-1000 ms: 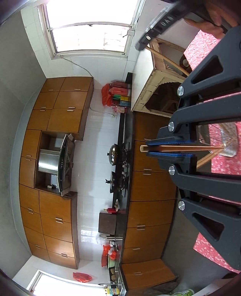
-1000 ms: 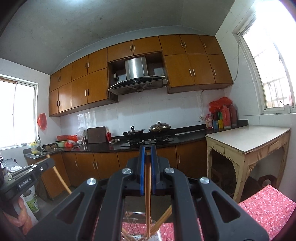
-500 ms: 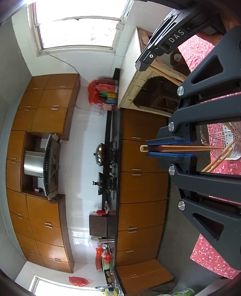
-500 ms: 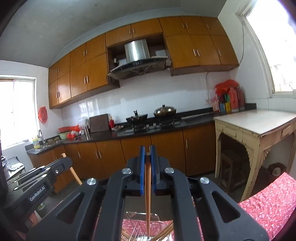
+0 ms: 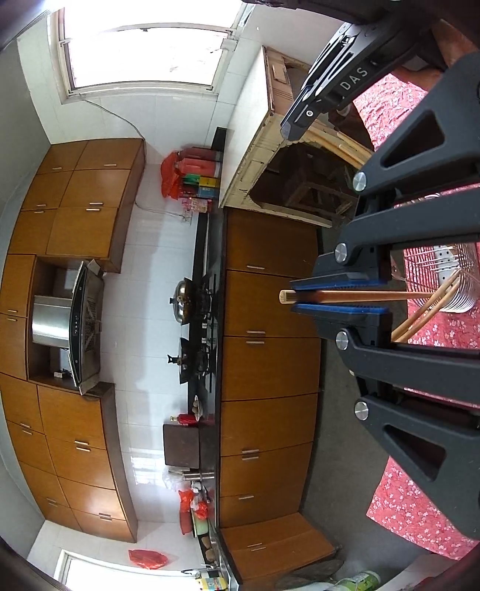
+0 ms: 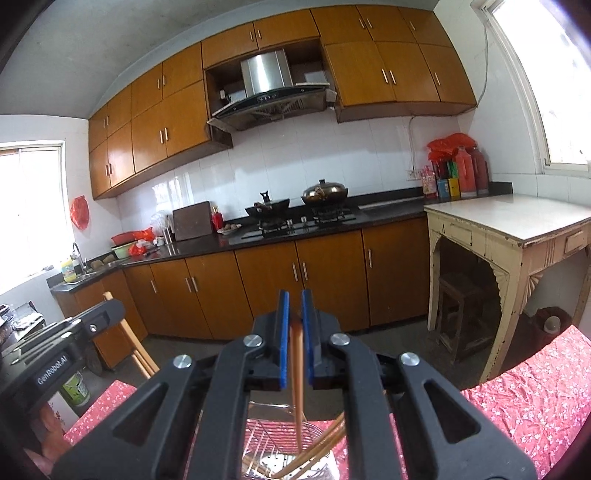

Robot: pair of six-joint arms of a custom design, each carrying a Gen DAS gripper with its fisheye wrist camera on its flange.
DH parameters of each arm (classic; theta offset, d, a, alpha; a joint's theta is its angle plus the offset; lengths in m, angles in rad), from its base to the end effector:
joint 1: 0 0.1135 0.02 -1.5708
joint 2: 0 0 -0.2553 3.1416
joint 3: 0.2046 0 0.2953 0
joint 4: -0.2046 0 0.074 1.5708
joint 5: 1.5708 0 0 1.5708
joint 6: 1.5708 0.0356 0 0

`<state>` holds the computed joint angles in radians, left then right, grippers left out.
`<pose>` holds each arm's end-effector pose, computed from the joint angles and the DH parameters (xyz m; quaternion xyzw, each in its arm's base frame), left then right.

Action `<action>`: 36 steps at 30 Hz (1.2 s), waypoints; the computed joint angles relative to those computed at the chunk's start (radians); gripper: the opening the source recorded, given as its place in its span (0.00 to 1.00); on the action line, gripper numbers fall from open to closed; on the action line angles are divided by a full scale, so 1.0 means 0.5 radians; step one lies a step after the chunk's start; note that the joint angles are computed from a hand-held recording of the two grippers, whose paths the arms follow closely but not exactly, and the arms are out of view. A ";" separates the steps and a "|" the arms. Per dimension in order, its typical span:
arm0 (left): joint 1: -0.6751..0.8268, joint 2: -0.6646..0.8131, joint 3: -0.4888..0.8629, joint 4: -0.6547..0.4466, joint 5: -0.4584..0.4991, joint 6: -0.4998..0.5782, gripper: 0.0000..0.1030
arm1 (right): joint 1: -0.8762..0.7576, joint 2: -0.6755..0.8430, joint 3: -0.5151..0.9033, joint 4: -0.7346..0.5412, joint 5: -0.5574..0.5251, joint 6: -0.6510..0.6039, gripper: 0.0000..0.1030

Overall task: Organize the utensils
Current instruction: 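Lower the chopsticks into the basket and open both tools, then move both open tools back toward the last two chopsticks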

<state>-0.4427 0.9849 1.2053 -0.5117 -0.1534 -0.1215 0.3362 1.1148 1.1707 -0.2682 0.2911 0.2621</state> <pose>0.2304 -0.1032 0.4166 0.0828 0.7969 -0.1067 0.5888 0.2852 0.0889 0.3960 0.0625 0.7727 0.0753 0.6272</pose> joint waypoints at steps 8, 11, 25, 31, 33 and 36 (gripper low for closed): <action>0.083 -0.006 0.049 -0.051 0.051 -0.038 0.07 | -0.073 -0.113 -0.084 -0.060 0.024 -0.003 0.13; 0.117 -0.060 0.037 -0.085 0.058 -0.050 0.12 | -0.087 -0.184 -0.117 -0.097 0.046 -0.016 0.13; 0.310 -0.663 -0.306 -0.434 0.127 -0.015 0.50 | 0.223 -0.944 -0.595 -0.613 0.437 0.111 0.37; 0.446 -1.172 -0.589 -0.702 0.264 0.031 0.70 | 0.797 -1.413 -0.856 -1.151 0.870 0.549 0.37; 0.403 -1.353 -0.687 -0.818 0.233 0.052 0.74 | 1.105 -1.480 -0.925 -1.367 1.090 0.804 0.37; 0.131 -1.624 -0.828 -0.998 0.003 0.001 0.78 | 1.595 -1.433 -0.994 -1.782 1.389 1.407 0.37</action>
